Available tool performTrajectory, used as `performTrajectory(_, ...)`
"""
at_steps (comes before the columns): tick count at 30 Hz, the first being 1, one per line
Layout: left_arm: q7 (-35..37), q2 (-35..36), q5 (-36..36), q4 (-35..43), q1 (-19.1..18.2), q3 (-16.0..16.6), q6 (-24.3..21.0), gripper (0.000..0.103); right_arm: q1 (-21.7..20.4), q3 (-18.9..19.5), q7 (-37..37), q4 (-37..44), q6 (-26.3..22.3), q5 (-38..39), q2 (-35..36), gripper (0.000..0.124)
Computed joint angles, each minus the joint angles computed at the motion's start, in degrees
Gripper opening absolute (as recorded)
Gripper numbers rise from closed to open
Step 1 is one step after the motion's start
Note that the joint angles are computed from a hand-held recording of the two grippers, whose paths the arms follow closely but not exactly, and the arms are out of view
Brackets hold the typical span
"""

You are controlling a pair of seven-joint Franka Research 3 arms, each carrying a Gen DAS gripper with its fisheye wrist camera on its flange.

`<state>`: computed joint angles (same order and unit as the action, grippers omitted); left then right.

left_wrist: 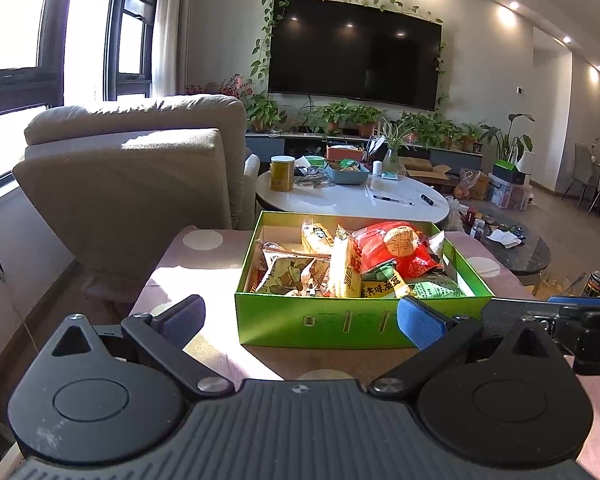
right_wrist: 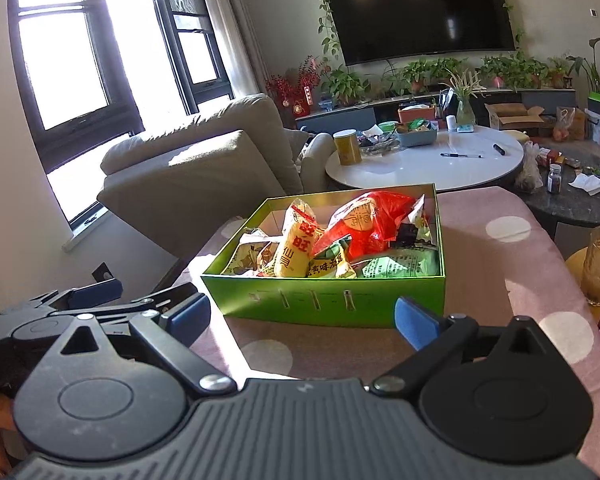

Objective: Organize snacks

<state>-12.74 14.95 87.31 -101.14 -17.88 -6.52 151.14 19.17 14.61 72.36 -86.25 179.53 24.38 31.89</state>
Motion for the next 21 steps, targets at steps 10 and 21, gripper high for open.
performTrajectory(10, -0.3, -0.6, 0.3, -1.0, -0.1, -0.2, -0.5, 0.103, 0.4, -0.5, 0.8, -0.3, 0.3, -0.4, -0.1, 0.081)
performTrajectory(21, -0.6, -1.2, 2.2, -1.6, -0.2, -0.8, -1.0, 0.103, 0.0, 0.1, 0.8, -1.2, 0.7, -0.4, -0.5, 0.081)
